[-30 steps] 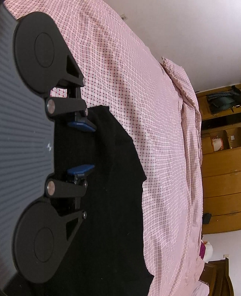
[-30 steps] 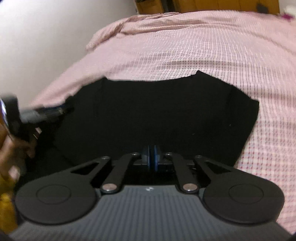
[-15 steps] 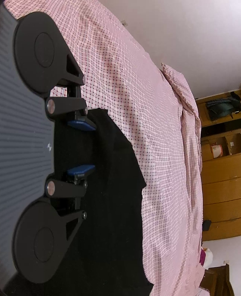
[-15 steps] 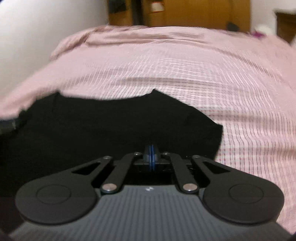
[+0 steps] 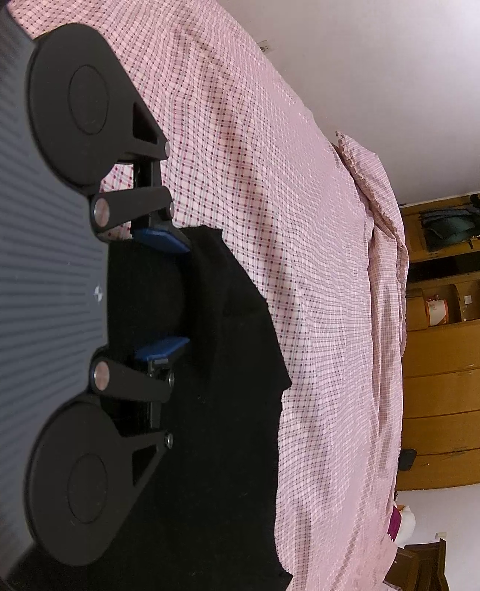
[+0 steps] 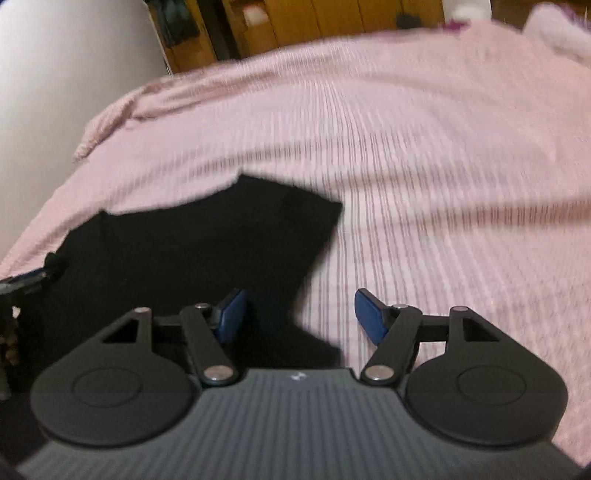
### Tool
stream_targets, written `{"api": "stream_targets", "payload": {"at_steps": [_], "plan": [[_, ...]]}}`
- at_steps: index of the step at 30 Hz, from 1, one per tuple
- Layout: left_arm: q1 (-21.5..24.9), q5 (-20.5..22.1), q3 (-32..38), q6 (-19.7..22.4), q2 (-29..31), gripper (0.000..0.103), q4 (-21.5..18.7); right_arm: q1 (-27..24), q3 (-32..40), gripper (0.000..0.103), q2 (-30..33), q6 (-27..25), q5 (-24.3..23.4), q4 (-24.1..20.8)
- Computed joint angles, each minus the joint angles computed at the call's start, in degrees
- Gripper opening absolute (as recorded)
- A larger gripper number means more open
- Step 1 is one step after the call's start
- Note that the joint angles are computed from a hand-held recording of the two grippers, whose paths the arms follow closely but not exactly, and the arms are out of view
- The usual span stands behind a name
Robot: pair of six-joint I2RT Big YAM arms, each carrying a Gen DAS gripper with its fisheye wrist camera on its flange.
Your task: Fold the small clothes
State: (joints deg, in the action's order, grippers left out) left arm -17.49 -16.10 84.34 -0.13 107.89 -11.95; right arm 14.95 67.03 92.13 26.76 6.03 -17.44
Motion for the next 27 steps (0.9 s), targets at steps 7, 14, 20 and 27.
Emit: {"api": "stream_targets", "payload": {"at_steps": [7, 14, 20, 27], "plan": [[-0.11, -1.89, -1.06, 0.08, -0.13, 0.065, 1.89, 3.66, -3.83, 0.013, -2.57, -10.76, 5.46, 9.17], [1.64, 1.02, 0.54, -5.38, 0.72, 0.079, -1.02, 2.3, -1.8, 0.019, 3.14, -9.35, 6.95, 8.12], [1.36, 2.43, -1.16, -3.87, -3.37, 0.079, -4.65, 3.61, -4.42, 0.057, 0.06, -1.84, 13.0, 8.92], [-0.03, 1.04, -7.36, -0.61, -12.7, 0.08, -10.87, 7.91, -9.56, 0.056, -7.91, -1.3, 15.13, 10.99]]}}
